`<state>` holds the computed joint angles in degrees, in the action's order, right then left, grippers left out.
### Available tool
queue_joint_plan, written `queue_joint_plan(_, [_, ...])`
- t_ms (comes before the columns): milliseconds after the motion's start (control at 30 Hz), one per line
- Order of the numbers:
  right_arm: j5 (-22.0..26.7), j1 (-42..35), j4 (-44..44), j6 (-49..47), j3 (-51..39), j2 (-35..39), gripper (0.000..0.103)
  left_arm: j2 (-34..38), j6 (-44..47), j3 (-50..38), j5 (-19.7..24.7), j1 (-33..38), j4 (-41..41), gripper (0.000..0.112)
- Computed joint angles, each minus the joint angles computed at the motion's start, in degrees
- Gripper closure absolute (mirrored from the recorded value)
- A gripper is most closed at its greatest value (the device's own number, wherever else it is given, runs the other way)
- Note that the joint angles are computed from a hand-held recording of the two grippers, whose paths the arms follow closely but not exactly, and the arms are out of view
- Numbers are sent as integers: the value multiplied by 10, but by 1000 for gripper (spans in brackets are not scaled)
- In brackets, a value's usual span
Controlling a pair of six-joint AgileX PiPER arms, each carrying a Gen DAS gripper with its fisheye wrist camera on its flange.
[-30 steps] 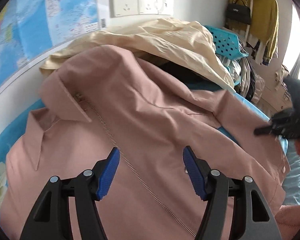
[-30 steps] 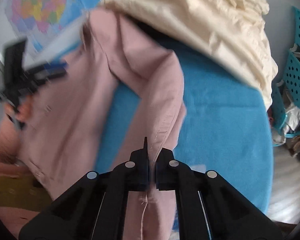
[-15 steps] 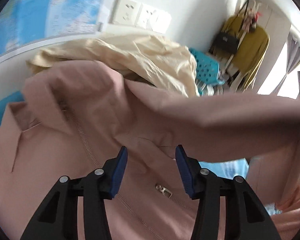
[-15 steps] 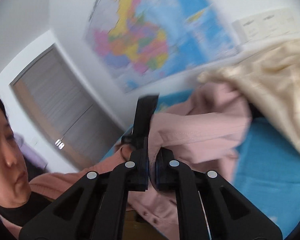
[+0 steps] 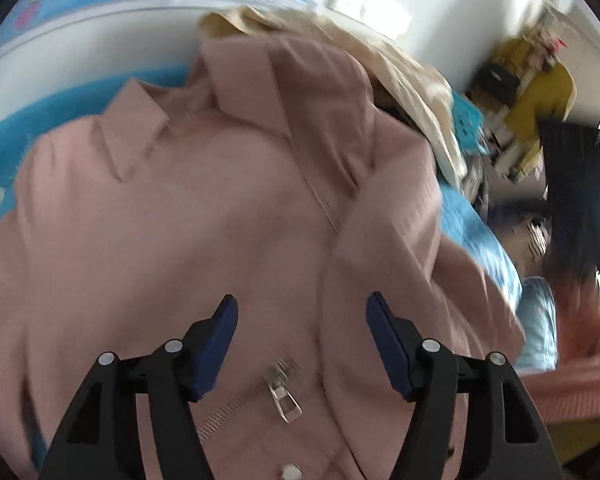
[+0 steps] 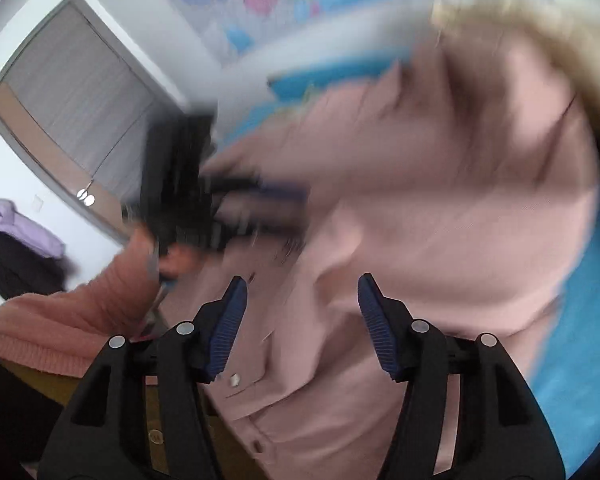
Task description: Fold large clothes
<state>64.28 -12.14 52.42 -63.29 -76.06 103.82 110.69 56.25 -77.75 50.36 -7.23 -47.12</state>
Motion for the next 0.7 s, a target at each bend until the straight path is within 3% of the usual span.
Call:
queue_joint_plan(67, [-60,-17,-20,29,-27,-17,44,-12,25,27,-5,-15,8,47])
queue_joint_plan(200, [-126,-4,-120,170,-148,52,47,-19,41,50,-8,-41,20,47])
queue_joint_plan(267, [-120,9,-166,221,-218,103,52,-22,39,57,-8,-52,28,47])
queue_joint_plan(333, [-137,41,-266,295,-281,155,53,-26,42,66,-10,-60,33,47])
queue_joint_plan(400, [-118,57,-330,337,-339,203,57,-33,50,79,-3,-66,35,49])
queue_joint_plan(433, [-110,65,-362,355,-365,228,68,-33,42,81,-7,-76,42,54])
queue_joint_plan(467, [-93,66,-372,366,-390,249,94,-35,42,88,-10,-81,48,67])
queue_joint_plan(500, [-78,63,-360,361,-409,264,101,-41,40,98,-20,-87,57,72])
queue_joint_plan(567, [-82,35,-270,306,-393,263,101,-49,45,110,-35,-90,55,96])
queue_joint_plan(600, [-66,17,-213,281,-393,259,101,-58,61,118,-31,-82,41,102])
queue_joint_plan(700, [10,-53,-41,243,-413,259,101,-96,85,142,-54,-62,26,107])
